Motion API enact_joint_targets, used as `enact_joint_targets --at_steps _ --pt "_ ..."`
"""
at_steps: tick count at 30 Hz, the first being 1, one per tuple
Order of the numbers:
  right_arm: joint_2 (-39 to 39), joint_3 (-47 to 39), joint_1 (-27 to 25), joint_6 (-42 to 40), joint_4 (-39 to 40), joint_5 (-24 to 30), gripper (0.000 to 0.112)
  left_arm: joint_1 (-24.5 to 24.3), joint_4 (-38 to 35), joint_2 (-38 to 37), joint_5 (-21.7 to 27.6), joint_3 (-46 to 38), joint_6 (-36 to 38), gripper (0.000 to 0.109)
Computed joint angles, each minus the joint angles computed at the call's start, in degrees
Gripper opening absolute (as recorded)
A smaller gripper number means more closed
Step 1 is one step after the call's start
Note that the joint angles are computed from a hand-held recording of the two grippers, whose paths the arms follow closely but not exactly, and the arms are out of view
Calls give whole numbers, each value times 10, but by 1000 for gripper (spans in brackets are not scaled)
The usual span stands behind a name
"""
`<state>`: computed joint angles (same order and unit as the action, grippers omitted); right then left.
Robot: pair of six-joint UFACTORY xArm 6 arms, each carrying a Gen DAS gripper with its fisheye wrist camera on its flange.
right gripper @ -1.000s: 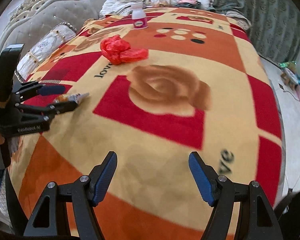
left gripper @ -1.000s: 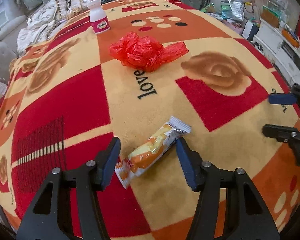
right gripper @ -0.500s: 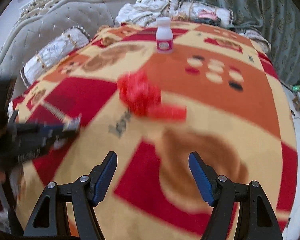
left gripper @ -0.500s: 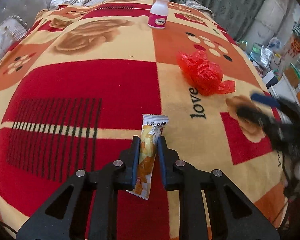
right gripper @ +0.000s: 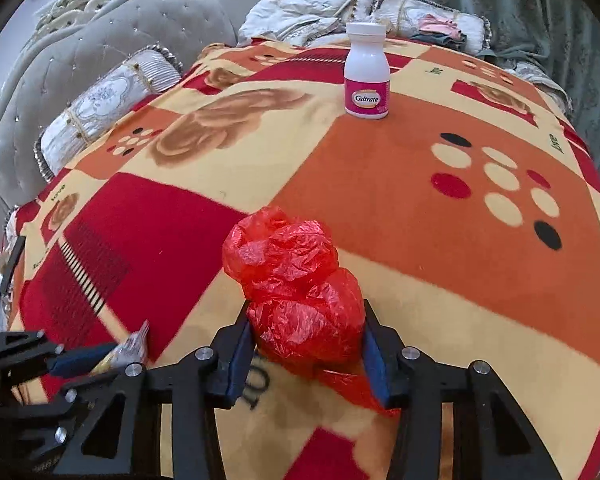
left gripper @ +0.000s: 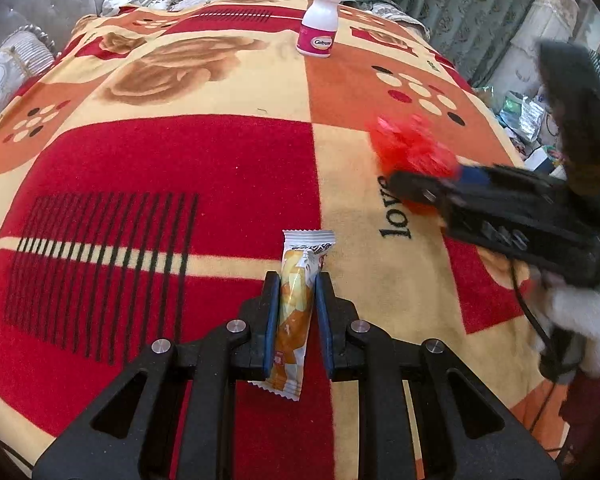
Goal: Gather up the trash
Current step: 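Grasp the orange-white snack wrapper with the left tool while the right tool grasps the red plastic bag, then carry the snack wrapper and red bag over the black bin with both tools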
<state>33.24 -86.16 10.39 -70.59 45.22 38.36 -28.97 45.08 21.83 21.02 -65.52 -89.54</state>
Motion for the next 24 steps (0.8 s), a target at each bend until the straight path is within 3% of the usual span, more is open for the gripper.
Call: enact_joint_targets --at_steps 13,24 --pt "-171 222 -108 -108 56 12 45 -86 -2 11 28 -35 -32 15" --pt "-235 295 -211 -139 64 36 45 -163 -20 66 80 -142 -13 15"
